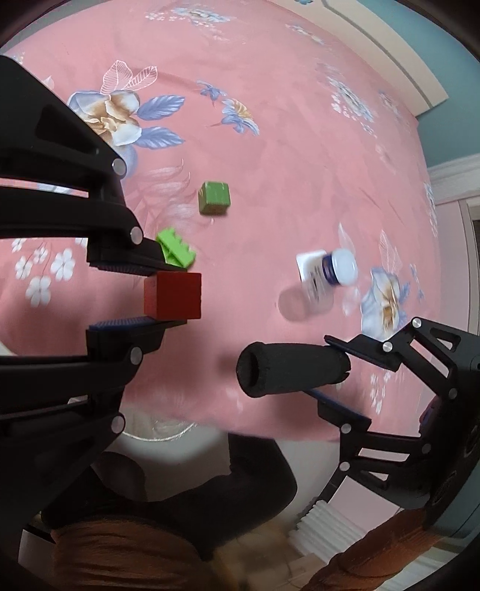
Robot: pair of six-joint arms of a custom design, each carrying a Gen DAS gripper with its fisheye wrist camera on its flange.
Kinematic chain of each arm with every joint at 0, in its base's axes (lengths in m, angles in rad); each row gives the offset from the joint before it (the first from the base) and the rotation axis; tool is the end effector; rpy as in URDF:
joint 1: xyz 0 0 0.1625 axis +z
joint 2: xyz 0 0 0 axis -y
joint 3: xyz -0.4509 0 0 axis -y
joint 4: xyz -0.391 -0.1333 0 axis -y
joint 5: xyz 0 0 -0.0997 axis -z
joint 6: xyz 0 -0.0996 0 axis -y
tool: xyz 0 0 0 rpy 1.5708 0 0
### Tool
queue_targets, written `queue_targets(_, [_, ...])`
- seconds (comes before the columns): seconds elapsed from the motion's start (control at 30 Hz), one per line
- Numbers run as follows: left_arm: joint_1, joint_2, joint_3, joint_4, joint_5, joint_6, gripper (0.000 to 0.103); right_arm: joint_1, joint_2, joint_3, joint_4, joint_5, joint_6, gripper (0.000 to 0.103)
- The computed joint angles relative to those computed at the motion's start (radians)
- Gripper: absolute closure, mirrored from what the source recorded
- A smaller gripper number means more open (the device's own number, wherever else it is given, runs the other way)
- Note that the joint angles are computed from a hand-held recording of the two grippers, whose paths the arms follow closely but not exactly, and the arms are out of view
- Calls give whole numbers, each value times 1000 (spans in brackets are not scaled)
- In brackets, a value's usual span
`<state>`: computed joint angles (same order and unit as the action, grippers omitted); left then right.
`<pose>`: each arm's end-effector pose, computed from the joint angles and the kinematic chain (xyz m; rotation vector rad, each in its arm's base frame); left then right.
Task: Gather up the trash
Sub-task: 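Carry the red block and black foam tube toward the trash bin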
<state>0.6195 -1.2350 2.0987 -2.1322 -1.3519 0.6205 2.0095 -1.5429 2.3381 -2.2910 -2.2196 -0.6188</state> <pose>-0.2917 -0.3983 0.1685 2.0524 1.9828 0.3770 0.2275 -0.3128 0.2474 1.2867 -2.1400 -0.1688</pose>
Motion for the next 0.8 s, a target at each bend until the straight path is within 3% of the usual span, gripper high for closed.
queue_targets(0.37, [-131, -94, 102, 24, -59, -31, 81, 138, -157, 123, 81, 13, 168, 67])
queue_targets(0.8, [-248, -150, 272, -31, -163, -75, 81, 228, -243, 259, 123, 51, 339, 67])
